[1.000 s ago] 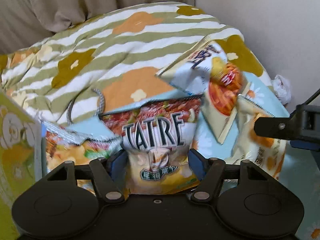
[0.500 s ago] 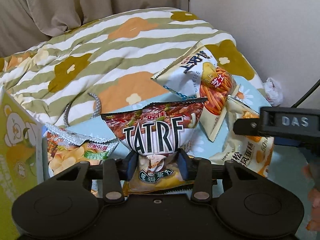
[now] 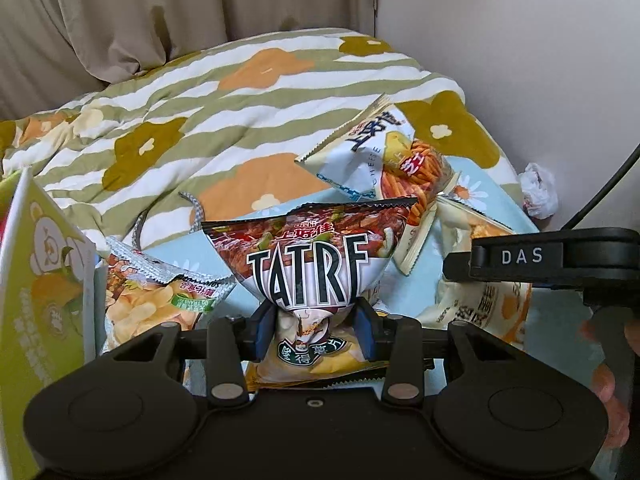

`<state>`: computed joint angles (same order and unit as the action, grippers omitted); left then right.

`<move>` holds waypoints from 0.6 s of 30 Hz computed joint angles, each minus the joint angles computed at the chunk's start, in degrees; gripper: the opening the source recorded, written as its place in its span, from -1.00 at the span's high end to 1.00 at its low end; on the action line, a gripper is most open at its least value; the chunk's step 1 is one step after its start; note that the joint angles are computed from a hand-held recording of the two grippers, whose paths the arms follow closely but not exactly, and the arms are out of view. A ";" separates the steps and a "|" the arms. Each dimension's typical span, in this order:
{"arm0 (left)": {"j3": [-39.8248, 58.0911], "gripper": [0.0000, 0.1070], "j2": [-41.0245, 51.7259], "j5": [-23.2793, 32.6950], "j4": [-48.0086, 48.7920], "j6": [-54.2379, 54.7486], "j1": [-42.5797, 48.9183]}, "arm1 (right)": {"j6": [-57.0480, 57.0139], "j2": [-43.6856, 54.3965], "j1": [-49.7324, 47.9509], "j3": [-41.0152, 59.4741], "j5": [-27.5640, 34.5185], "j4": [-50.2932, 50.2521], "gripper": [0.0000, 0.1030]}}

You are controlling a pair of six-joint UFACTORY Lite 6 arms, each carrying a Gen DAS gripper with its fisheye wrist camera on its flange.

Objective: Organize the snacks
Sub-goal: 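Lift both held bags and carry them toward the cardboard box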

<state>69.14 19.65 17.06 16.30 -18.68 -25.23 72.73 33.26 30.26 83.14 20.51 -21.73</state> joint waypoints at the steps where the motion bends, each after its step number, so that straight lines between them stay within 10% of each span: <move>1: -0.74 0.15 -1.02 -0.12 0.04 -0.17 -0.05 | 0.86 -1.19 0.13 -1.24 -0.31 -0.72 -0.53; 18: -13.13 0.15 -33.04 6.04 -8.13 6.10 5.81 | -2.27 -14.65 8.52 0.94 6.75 -4.88 -0.52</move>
